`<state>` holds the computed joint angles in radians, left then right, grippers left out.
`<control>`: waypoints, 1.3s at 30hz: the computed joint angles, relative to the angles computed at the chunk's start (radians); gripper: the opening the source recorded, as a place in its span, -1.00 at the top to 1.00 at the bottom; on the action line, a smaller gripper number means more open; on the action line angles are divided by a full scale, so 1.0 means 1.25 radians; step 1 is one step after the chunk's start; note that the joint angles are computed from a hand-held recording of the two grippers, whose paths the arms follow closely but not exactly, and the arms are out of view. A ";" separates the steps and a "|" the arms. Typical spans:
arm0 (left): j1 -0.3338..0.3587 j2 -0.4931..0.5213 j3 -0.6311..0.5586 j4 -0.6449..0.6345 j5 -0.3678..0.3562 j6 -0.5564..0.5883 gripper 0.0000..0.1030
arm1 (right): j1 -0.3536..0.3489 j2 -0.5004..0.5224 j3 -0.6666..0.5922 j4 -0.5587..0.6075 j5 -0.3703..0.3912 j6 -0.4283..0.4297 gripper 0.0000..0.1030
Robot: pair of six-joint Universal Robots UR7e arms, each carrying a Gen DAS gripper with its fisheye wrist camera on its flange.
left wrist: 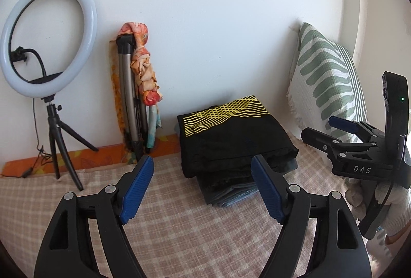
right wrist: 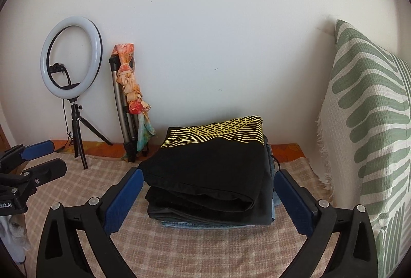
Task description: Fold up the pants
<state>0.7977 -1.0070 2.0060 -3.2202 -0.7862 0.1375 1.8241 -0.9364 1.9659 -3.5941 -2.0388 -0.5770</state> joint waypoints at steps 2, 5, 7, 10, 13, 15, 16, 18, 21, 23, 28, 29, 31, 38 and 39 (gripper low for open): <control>-0.010 -0.022 0.029 -0.002 0.009 -0.019 -0.52 | 0.010 -0.002 0.025 -0.019 -0.004 0.003 -1.00; -0.024 -0.056 0.072 -0.003 0.015 -0.045 -0.52 | 0.024 0.002 0.061 -0.056 -0.015 0.006 -1.00; -0.033 -0.075 0.100 -0.008 0.022 -0.057 -0.52 | 0.032 0.006 0.083 -0.083 -0.020 0.012 -1.00; -0.045 -0.100 0.142 -0.007 0.043 -0.070 -0.52 | 0.044 0.016 0.115 -0.118 -0.033 0.024 -1.00; -0.055 -0.119 0.181 -0.008 0.068 -0.088 -0.52 | 0.055 0.031 0.138 -0.162 -0.053 0.032 -1.00; -0.059 -0.132 0.203 -0.006 0.074 -0.101 -0.52 | 0.061 0.039 0.151 -0.180 -0.062 0.040 -1.00; -0.061 -0.138 0.215 -0.007 0.077 -0.106 -0.52 | 0.063 0.043 0.156 -0.187 -0.066 0.043 -1.00; -0.064 -0.149 0.236 -0.005 0.085 -0.117 -0.52 | 0.068 0.052 0.165 -0.202 -0.074 0.048 -1.00; -0.065 -0.165 0.268 -0.020 0.087 -0.130 -0.52 | 0.074 0.069 0.175 -0.227 -0.084 0.059 -0.99; -0.066 -0.172 0.286 -0.032 0.095 -0.135 -0.52 | 0.076 0.082 0.180 -0.248 -0.087 0.070 -1.00; -0.064 -0.175 0.310 -0.048 0.118 -0.140 -0.52 | 0.085 0.115 0.176 -0.271 -0.106 0.083 -1.00; -0.063 -0.175 0.311 -0.047 0.121 -0.140 -0.52 | 0.088 0.122 0.173 -0.276 -0.112 0.079 -1.00; -0.062 -0.172 0.313 -0.052 0.130 -0.135 -0.52 | 0.092 0.136 0.168 -0.288 -0.120 0.072 -1.00; -0.062 -0.155 0.326 -0.091 0.147 -0.114 -0.52 | 0.091 0.154 0.170 -0.315 -0.111 0.077 -1.00; -0.064 -0.149 0.328 -0.104 0.153 -0.104 -0.53 | 0.091 0.158 0.169 -0.325 -0.112 0.075 -1.00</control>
